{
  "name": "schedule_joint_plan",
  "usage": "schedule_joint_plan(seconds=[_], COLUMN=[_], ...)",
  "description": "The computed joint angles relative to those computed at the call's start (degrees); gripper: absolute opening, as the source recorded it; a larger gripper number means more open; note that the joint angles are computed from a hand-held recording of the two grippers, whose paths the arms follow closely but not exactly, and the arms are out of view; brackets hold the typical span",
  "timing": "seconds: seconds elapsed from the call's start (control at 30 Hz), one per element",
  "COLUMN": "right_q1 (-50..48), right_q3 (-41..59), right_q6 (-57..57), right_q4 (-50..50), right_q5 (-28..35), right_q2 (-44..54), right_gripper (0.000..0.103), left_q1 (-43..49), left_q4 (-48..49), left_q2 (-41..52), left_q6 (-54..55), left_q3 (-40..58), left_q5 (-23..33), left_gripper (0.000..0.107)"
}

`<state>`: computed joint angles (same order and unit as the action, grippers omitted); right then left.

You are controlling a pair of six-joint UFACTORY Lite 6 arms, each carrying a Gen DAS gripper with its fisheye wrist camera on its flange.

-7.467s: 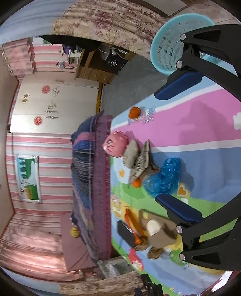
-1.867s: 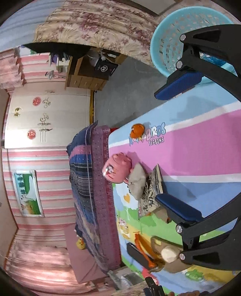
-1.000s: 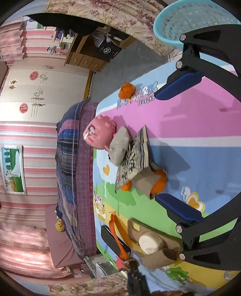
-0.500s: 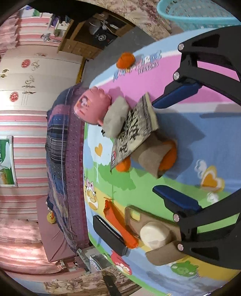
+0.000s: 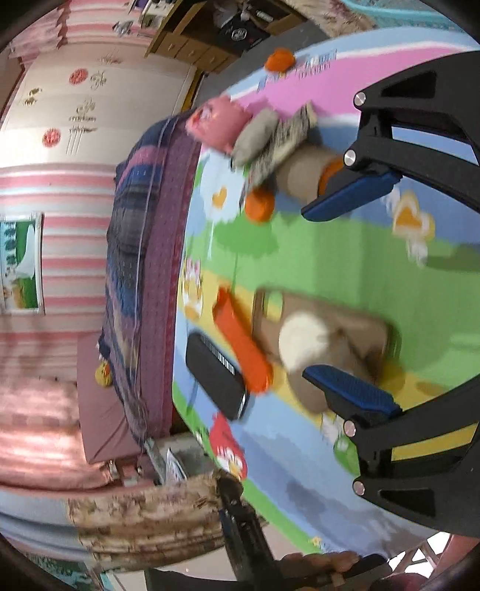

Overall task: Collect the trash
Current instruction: 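Hold the paper ball in the left tool while the right tool grasps the cardboard tube, then carry both items over the blue basket and open both tools to drop them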

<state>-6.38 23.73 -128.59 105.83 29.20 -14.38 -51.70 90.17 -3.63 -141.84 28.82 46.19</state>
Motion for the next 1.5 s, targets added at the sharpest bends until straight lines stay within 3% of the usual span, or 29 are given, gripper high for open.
schedule_joint_plan(seconds=[0.23, 0.3, 0.47, 0.6, 0.73, 0.97, 1.17, 1.5], right_q1=[13.16, 14.29, 14.34, 11.00, 5.60, -9.26, -20.92, -29.16], right_q3=[-1.39, -0.50, -2.07, -3.58, -3.20, 0.24, 6.67, 13.66], right_q6=[-17.77, -17.38, -16.66, -12.11, -1.95, 9.26, 10.15, 9.44], right_q4=[22.69, 22.65, 20.50, 14.37, 2.02, -14.08, -17.96, -19.16], right_q5=[-6.62, -7.14, -5.31, -2.72, 0.46, 10.64, 17.36, 20.38], right_q2=[3.75, 5.28, 3.40, -0.07, -3.41, -6.55, 2.96, 11.72], right_gripper=[0.076, 0.059, 0.030, 0.028, 0.028, 0.028, 0.028, 0.027], left_q1=[-3.54, -3.77, -5.29, -6.33, -8.35, -9.69, -9.77, -10.58], left_q4=[-3.60, -3.80, -4.95, -5.98, -7.13, -6.88, -6.43, -7.47], left_q2=[-4.88, -4.82, -3.70, -2.17, 0.18, 3.07, 6.15, 11.20], left_q6=[0.62, 0.78, 2.32, 4.37, 7.08, 9.68, 11.10, 15.15], left_q3=[-4.43, -4.29, -2.16, 0.44, 4.11, 9.57, 14.62, 21.10], left_q5=[2.87, 3.19, 5.13, 6.62, 9.46, 11.54, 10.95, 10.90], left_gripper=[0.049, 0.049, 0.049, 0.049, 0.049, 0.049, 0.049, 0.049])
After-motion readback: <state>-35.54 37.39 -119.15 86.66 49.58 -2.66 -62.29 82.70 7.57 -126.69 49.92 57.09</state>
